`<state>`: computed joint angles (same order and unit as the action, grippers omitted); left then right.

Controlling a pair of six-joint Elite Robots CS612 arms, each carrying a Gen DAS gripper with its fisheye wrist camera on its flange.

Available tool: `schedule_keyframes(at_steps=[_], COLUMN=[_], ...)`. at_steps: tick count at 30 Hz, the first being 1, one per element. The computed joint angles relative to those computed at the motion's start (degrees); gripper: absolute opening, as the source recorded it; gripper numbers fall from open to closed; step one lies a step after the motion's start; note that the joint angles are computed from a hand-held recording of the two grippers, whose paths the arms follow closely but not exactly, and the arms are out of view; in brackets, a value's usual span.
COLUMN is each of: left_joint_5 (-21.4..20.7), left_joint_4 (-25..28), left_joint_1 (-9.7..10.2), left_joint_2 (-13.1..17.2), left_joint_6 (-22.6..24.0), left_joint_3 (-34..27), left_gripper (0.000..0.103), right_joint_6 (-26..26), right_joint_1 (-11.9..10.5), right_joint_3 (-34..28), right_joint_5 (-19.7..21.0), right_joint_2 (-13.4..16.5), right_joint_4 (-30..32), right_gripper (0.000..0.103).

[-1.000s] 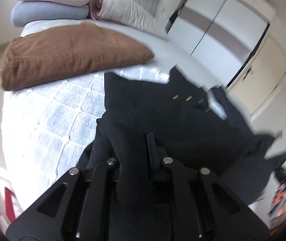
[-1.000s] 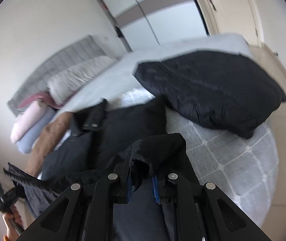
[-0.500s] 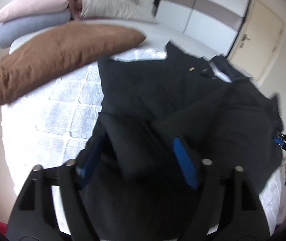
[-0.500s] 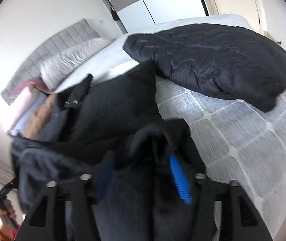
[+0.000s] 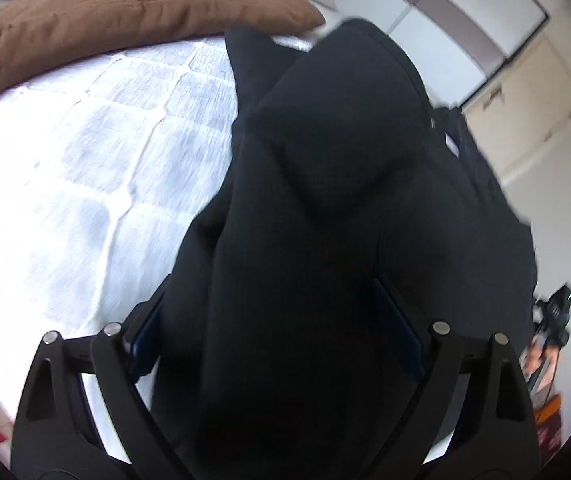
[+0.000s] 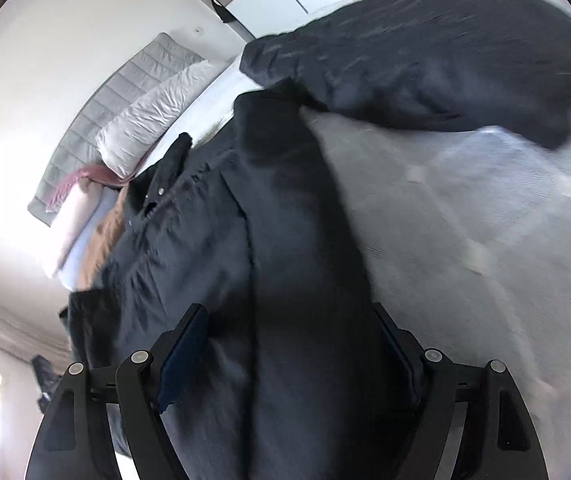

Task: Fold large clothes

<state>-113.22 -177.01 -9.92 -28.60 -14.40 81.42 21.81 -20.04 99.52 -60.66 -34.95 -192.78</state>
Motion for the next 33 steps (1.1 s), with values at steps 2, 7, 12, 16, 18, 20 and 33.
schedule_keyframes(at_steps=[2, 7, 12, 16, 18, 20, 33], left_joint_5=[0.67, 4.54, 6.38, 1.73, 0.18, -1.58, 7.83], left_joint_4=[0.29, -0.31, -4.98, -6.72, -4.68, -2.34, 6.92], left_joint_1=[-0.49, -2.29, -3.06, -2.40, -2.02, -1.41, -0.89], left_joint_2=[0.67, -0.27, -4.93, -10.19, -13.36, -15.67, -16.65], left_joint_6=[-0.52, -0.04, -1.09, -2.48, -1.65, -1.01, 9.83], left_joint_3=[-1.34, -0.58, 5.31, 11.01, 14.48, 17.35, 21.11], left_gripper=[0.092, 0.047, 0.022, 0.021, 0.021, 0.021, 0.057], right_joint_6=[-1.41, -2.88, -0.49, -1.25, -3.19, -4.11, -5.20], right_joint_1=[0.93, 2.63, 3.59, 3.23, 3.06, 2.34, 0.40], right_joint_3=[-2.76, -4.37, 0.29, 5.44, 8.82, 13.01, 18.75], right_joint_5=[-1.32, -5.88, -10.27, -8.22, -7.94, -6.42, -11.44], right_joint_2=[0.69, 0.48, -3.04, -7.41, -10.07, -13.00, -13.61], right_joint_4=[3.59, 6.92, 0.95, -1.85, -1.90, -0.95, 1.51], right_gripper=[0.079, 0.037, 0.017, 0.014, 0.014, 0.014, 0.052])
